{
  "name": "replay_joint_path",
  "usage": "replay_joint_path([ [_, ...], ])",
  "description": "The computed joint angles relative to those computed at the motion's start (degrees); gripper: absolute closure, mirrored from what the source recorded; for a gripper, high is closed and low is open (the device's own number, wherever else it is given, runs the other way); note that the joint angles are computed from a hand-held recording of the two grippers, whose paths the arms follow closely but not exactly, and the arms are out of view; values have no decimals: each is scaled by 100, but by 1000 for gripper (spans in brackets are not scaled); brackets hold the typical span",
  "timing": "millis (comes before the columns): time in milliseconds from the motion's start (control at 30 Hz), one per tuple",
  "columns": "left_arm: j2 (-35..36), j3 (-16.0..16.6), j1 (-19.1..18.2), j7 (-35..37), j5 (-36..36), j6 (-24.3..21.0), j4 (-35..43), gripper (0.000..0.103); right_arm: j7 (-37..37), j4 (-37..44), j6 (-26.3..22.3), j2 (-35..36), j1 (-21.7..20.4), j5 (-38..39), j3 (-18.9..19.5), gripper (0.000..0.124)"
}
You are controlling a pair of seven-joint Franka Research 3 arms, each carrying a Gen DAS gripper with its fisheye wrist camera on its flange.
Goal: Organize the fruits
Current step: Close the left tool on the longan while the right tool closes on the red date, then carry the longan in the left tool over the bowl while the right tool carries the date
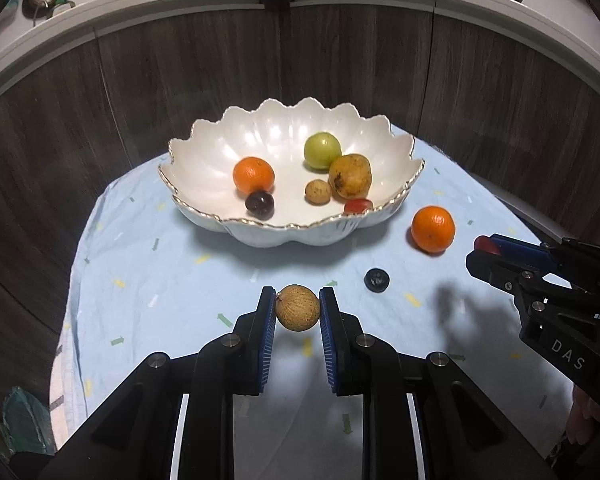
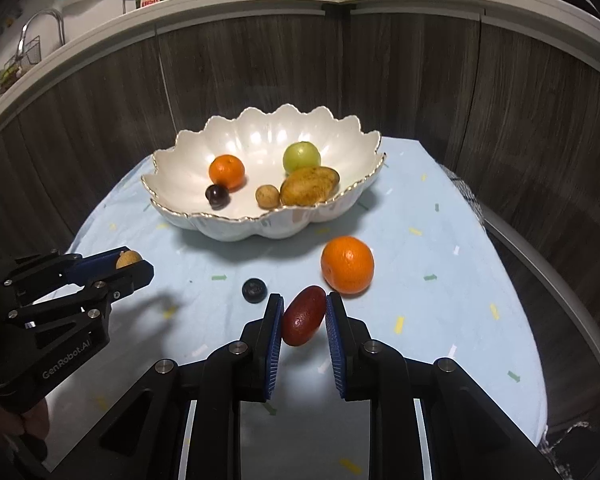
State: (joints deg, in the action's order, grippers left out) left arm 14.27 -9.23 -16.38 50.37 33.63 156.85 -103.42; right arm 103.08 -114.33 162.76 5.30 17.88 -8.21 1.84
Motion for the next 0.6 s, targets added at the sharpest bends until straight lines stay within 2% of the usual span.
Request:
replay_joint_path([
  [367,-52,24,29,-50,17,-78,138,81,-179,142,21,-15,-10,100,37,101],
  [600,20,19,97,32,-118,-115,323,81,-379,518,18,184,29,287,41,101],
])
